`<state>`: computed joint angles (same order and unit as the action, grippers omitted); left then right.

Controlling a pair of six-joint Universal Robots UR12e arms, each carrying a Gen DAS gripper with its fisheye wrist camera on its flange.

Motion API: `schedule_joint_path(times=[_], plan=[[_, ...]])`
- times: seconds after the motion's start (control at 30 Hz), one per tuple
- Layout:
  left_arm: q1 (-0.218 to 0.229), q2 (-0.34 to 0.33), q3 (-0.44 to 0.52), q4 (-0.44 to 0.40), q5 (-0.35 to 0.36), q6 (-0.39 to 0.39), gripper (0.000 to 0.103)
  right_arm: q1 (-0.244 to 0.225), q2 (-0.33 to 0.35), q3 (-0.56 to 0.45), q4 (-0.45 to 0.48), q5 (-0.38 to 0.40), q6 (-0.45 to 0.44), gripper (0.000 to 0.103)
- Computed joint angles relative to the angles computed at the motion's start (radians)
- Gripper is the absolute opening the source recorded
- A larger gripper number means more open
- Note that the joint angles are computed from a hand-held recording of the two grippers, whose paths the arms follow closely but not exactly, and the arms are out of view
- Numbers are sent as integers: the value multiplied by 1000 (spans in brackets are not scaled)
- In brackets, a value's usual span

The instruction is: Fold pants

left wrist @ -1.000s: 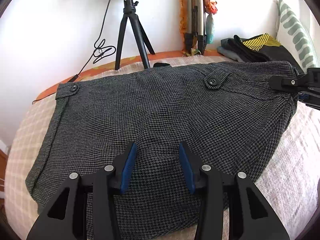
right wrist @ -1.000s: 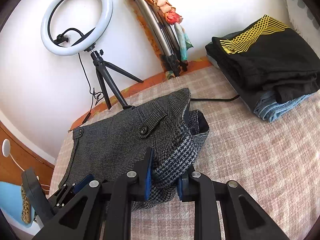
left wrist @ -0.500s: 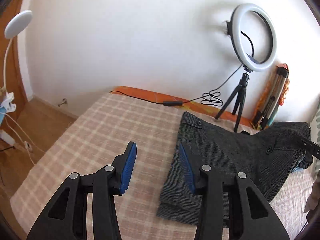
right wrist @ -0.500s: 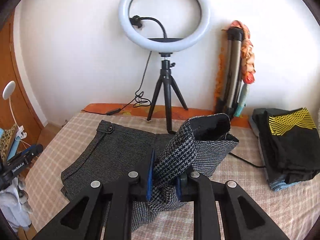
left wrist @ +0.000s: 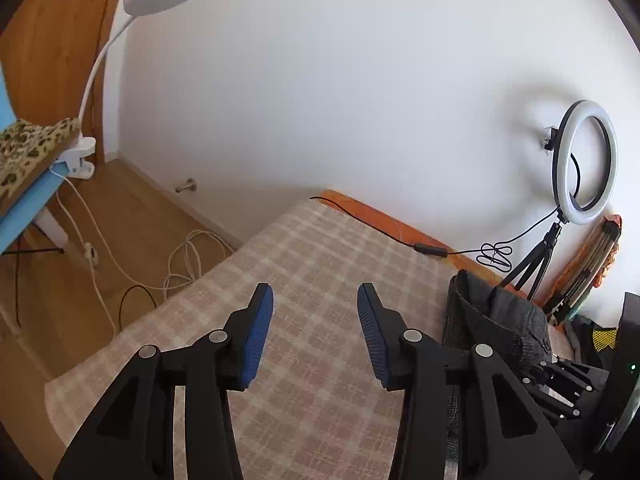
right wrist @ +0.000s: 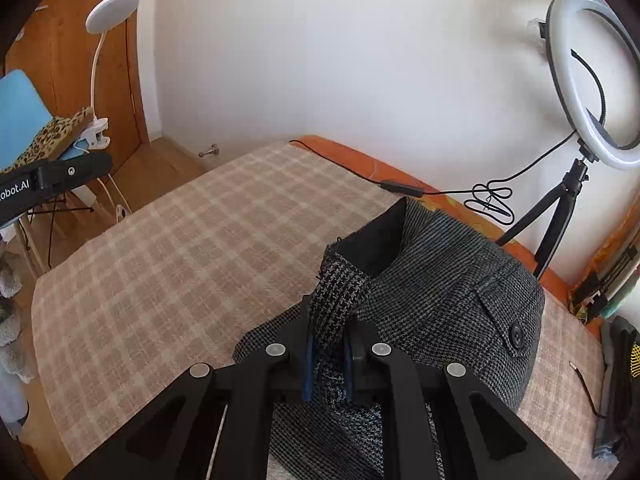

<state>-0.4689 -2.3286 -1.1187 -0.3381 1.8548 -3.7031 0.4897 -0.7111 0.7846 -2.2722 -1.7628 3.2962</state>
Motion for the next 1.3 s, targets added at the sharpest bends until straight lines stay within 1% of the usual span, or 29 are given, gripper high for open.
schedule_joint_path(times=[0.07,0.13,0.17,0.2,0.23,0.27,0.3,0.33,0.37,0.4,0.43,0.47,0.53,0.57,0.6,0.63,0.7,0.77,0.8,0.87,0.97,1.03,1.07,1.17,1.23,1.27,1.3], plan=[[-1,-3,3,-2,1,8,42,4,28,-38,33,11,-16,9],[1,1,-4,-2,-9,13,42,4,40,-55,56,38,-34,11],[0,0,-3,-4,-16,16,42,1,40,-55,64,64,-42,13],[0,-1,-2,-4,-24,20,42,-4,32,-40,53,98,-42,20],[-2,-5,5,-11,-33,24,42,-11,13,-7,25,142,-33,27],[-3,-7,10,-14,-44,28,42,-23,-12,37,-19,202,-18,28],[-5,-10,15,-20,-57,33,42,-36,-40,86,-70,269,8,33],[-6,-13,20,-26,-68,39,42,-49,-69,136,-124,324,31,36],[-9,-18,28,-32,-81,48,42,-58,-95,178,-169,354,47,38],[-11,-22,38,-40,-95,61,42,-67,-121,221,-214,367,61,42],[-15,-28,50,-49,-112,77,42,-77,-147,263,-263,379,73,49],[-18,-33,61,-56,-137,90,42,-87,-168,298,-305,389,82,52],[-25,-47,88,-65,-196,117,43,-105,-207,358,-362,353,95,54],[-30,-56,107,-77,-220,137,45,-113,-219,374,-369,324,99,54],[-36,-67,128,-91,-240,156,51,-123,-231,393,-376,298,105,54],[-41,-80,151,-106,-259,178,54,-134,-240,408,-378,276,112,54],[-57,-112,211,-158,-257,229,54,-156,-251,429,-379,239,139,55],[-71,-147,272,-223,-228,280,54,-185,-251,435,-376,249,162,55],[-74,-164,300,-258,-219,292,54,-196,-250,435,-372,260,163,55],[-76,-190,340,-322,-205,296,55,-212,-235,411,-349,275,141,54],[-76,-207,356,-379,-205,324,55,-225,-194,341,-294,286,98,47],[-80,-207,348,-383,-193,358,53,-229,-160,287,-253,304,81,41],[-81,-204,339,-377,-189,375,52,-231,-142,265,-242,316,83,41],[-83,-191,314,-360,-186,410,48,-242,-95,215,-203,409,98,41],[-86,-188,308,-354,-181,425,46,-243,-78,199,-170,468,61,40],[-86,-186,302,-350,-180,430,45,-239,-75,198,-147,482,25,40],[-85,-183,297,-348,-183,432,44,-236,-79,209,-144,500,-13,39]])
